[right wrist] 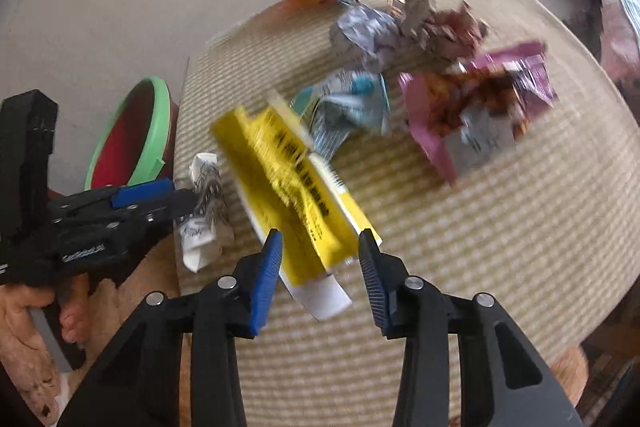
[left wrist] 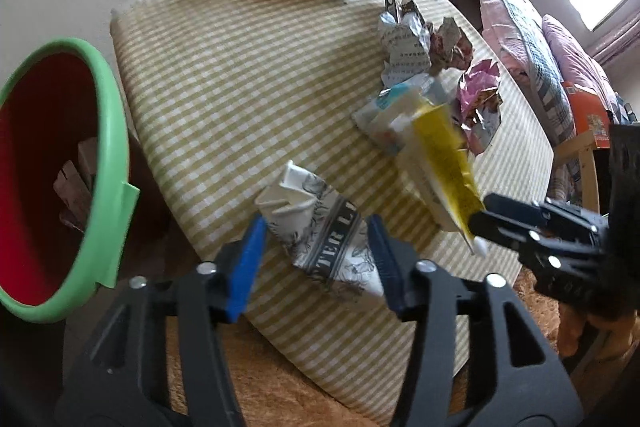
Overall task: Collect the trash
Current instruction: 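Grasp the crumpled newspaper with the left gripper while the right grasps the yellow box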
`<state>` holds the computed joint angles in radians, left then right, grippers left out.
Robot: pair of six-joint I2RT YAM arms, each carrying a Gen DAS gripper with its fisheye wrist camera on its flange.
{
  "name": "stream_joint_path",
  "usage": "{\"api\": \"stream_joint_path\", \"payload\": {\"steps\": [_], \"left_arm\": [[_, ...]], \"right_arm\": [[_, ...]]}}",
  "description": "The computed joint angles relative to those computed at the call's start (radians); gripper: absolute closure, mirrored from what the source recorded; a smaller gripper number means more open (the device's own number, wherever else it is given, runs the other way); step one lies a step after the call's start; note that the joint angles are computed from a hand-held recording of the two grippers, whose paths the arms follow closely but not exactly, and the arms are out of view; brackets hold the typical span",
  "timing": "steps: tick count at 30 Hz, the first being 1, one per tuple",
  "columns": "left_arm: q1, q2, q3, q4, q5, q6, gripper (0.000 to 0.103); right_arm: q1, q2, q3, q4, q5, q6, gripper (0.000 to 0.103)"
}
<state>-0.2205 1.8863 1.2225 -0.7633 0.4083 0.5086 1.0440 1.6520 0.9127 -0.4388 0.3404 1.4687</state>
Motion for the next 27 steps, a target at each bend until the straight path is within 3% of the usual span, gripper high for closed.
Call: {"api": "stream_joint_path", "payload": {"steps": [6,9,14,21,22,24,26,27], "left_arm": [[-0.040,0.016,-0.043,0.076,-0.028,-0.018,0.049],[-0.049,0.021,-0.049,0.089,-0.040,-0.020,0.049],[-0.042,0.022,-0.052,0.097,-0.028,-0.016,0.051],[-0.011,0.020,-0.038,0.085,-0.009,-0.021,0.061],[-0.005,0.015,-0.038,0.089,-0.010,-0.025,0.062],[0.004,0.002,-0.038,0.099,-0.017,-0.030,0.086],[0.009,-0.009,-0.041,0.113,-0.019,-0.035,0.086],[0.011,-0.018,-0.046,0.124,-0.020,-0.038,0.086]], "right_arm": [[0.065,-0.080,-0.057,-0.004,0.071,0.118,0.062],[0.058,-0.106,-0.056,-0.028,0.096,0.121,0.052],[-0.022,-0.107,-0.069,0.037,0.073,0.046,0.044],[-0.088,0.022,-0.020,0.136,-0.032,-0.045,0.044],[-0.087,0.040,-0.023,0.163,-0.043,-0.041,0.045],[-0.084,0.046,-0.048,0.236,-0.053,-0.032,0.053],[-0.077,0.041,-0.064,0.274,-0.050,-0.021,0.066],[-0.073,0.038,-0.057,0.262,-0.042,-0.018,0.066]]}}
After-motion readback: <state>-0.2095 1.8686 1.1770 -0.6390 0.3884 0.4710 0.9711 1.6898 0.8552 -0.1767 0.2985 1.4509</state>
